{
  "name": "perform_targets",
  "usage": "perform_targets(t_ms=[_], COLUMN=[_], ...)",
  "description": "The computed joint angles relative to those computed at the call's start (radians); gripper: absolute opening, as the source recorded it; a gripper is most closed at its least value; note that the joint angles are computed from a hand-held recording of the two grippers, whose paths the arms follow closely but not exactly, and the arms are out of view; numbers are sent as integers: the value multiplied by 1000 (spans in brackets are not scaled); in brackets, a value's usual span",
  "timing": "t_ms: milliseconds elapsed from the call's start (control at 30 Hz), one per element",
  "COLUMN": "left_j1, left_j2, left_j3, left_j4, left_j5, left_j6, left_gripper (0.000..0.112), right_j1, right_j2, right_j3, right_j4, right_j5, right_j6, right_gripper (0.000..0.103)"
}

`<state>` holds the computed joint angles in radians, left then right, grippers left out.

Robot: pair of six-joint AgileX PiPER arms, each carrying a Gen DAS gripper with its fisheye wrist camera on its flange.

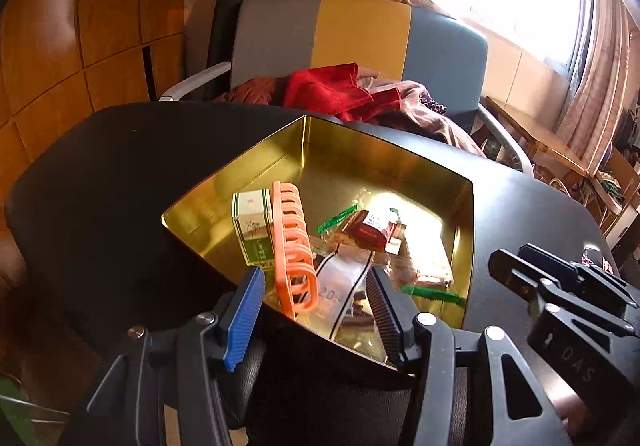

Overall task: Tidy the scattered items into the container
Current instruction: 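Withdraw both open grippers from the gold tray back over the table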

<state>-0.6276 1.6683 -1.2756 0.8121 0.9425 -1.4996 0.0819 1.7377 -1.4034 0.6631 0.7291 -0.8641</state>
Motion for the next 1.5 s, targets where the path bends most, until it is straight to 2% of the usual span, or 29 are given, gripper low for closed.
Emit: perform_targets(t_ms=[133,467,567,733,867,1033,1367,1500], left_j1=[-25,-99,-116,-136,-147,-149,-169,-181], left_j2=[-3,-17,-18,-6,24,98,292,352], left_j3=[8,35,39,23,-20,-125,-410,-486], left_j4=[-2,5,7,-1,-5,-37,-136,-180], left_j5=[7,34,43,61,62,37,12,15], left_j6=[-19,-79,-91,-86,-46,47,290,363], left_gripper=[54,55,55,55,55,55,55,55], right_j1=[-15,-56,-65,-73,-120,-221,-436,-515], right_j2=[-46,-111,-133,-175,-181,-140,24,114], right_j3=[57,151,182,235,247,211,56,-41], right_j4=[9,18,18,8,25,15,-56,-75], right_j5=[-28,-49,-64,-107,-110,-107,-75,-34], right_j6=[-31,-60,-72,-97,-125,-115,-12,23], right_gripper=[43,44,47,50,52,53,53,55])
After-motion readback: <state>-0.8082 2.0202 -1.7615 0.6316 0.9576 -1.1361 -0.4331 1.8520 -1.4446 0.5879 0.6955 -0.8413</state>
